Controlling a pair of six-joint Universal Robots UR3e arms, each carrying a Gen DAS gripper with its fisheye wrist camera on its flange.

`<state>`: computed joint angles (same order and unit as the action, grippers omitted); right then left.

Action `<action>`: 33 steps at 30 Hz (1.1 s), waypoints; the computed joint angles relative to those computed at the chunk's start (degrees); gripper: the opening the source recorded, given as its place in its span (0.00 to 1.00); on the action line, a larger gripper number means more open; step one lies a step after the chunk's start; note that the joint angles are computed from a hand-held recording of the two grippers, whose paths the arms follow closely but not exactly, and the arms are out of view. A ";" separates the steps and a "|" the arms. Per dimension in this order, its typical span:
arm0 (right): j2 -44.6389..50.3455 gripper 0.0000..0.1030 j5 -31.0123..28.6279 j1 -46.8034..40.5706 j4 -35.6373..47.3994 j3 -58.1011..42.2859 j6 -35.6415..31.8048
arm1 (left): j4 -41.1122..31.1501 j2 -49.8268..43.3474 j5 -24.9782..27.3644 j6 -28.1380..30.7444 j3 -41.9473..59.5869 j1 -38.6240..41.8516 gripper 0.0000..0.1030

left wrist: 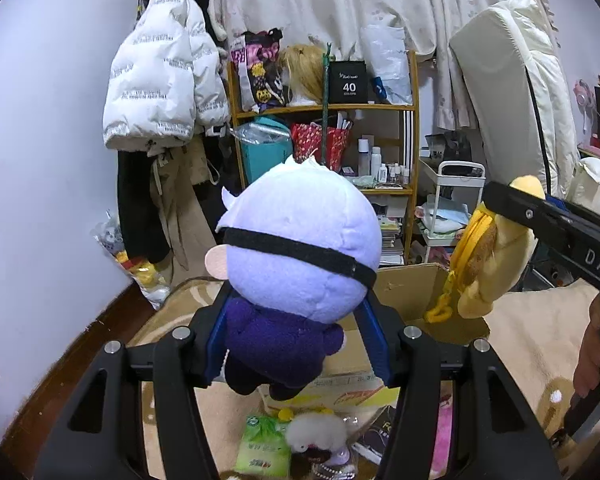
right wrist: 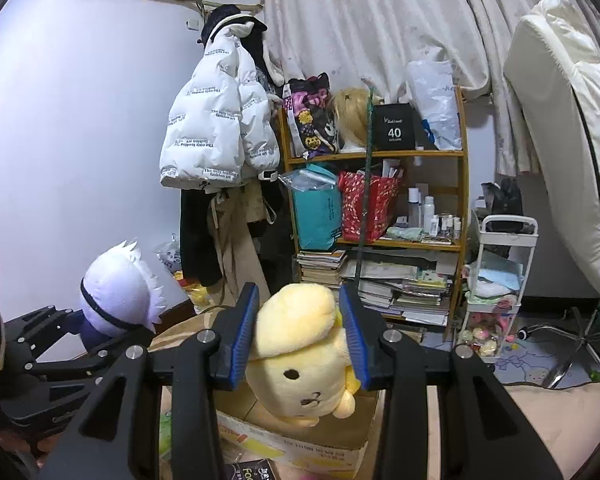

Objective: Organize soft objects
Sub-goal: 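Carry both plushes over the box and open both tools to drop them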

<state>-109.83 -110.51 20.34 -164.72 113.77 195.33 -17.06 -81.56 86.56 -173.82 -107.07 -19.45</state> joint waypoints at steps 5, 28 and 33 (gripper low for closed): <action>-0.27 0.43 4.24 -4.39 -1.89 4.12 -0.79 | 2.32 -4.65 -0.95 -1.00 0.70 0.40 0.55; 2.87 0.46 18.85 -17.20 -8.07 16.20 -1.33 | 3.16 -18.89 -0.30 -1.91 6.52 -1.55 0.67; 0.09 0.47 21.69 -19.67 -7.15 17.49 0.14 | 2.42 -18.18 0.71 -0.72 5.99 -1.93 0.73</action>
<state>-109.73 -88.82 0.67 -171.87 131.26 195.47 -14.64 -99.74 87.27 -174.53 -101.08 -21.38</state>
